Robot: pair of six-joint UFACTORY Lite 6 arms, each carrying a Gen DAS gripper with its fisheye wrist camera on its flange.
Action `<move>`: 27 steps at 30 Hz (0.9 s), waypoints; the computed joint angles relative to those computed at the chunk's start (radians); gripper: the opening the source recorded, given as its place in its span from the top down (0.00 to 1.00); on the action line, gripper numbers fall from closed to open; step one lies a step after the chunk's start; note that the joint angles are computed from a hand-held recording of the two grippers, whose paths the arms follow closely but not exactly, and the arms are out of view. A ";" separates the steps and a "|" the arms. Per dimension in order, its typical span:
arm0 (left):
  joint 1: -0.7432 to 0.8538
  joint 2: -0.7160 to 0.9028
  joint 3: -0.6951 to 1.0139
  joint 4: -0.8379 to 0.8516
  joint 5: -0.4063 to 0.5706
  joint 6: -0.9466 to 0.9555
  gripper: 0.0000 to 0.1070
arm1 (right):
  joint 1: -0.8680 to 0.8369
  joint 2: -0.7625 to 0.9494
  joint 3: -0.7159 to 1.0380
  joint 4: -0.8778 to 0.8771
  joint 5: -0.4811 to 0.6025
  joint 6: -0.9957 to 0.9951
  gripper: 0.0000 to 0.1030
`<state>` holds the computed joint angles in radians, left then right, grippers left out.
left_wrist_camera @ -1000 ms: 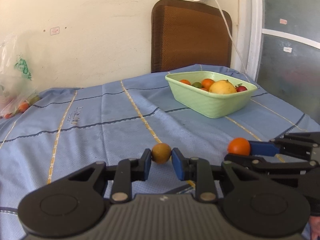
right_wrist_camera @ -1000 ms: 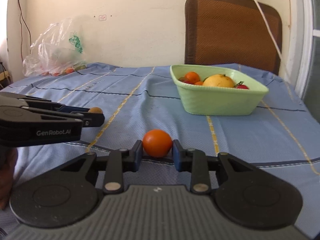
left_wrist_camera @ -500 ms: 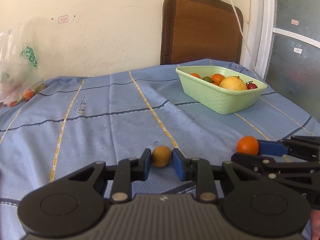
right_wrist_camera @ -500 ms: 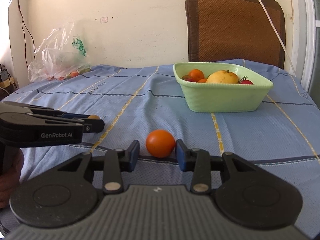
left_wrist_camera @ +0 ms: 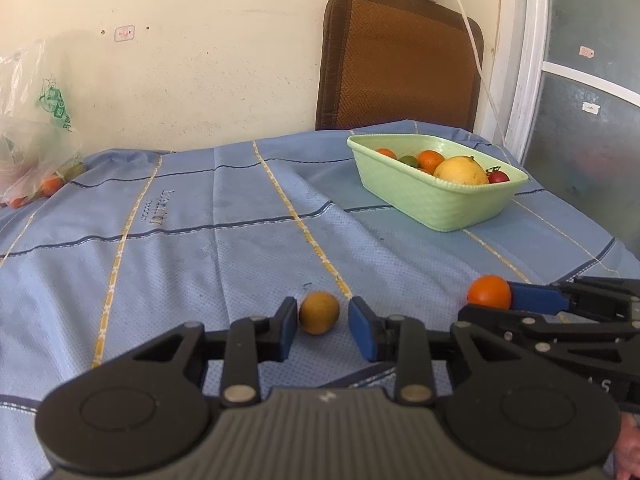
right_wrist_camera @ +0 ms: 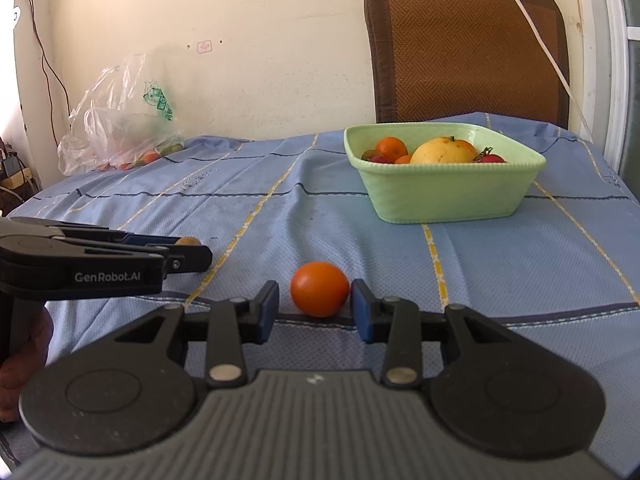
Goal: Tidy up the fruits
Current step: 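Release the brown fruit into the bowl with the left gripper while the right releases the orange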
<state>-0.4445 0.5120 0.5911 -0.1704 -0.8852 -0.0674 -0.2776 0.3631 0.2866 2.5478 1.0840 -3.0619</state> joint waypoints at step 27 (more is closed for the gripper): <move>-0.053 0.274 0.884 -0.018 0.599 0.030 0.78 | -0.129 0.098 0.332 -0.148 0.024 0.112 0.68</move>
<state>-0.4978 0.7860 1.4750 -0.1885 -0.2861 -0.0376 -0.4069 0.4611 0.6186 2.3993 1.1076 -2.9494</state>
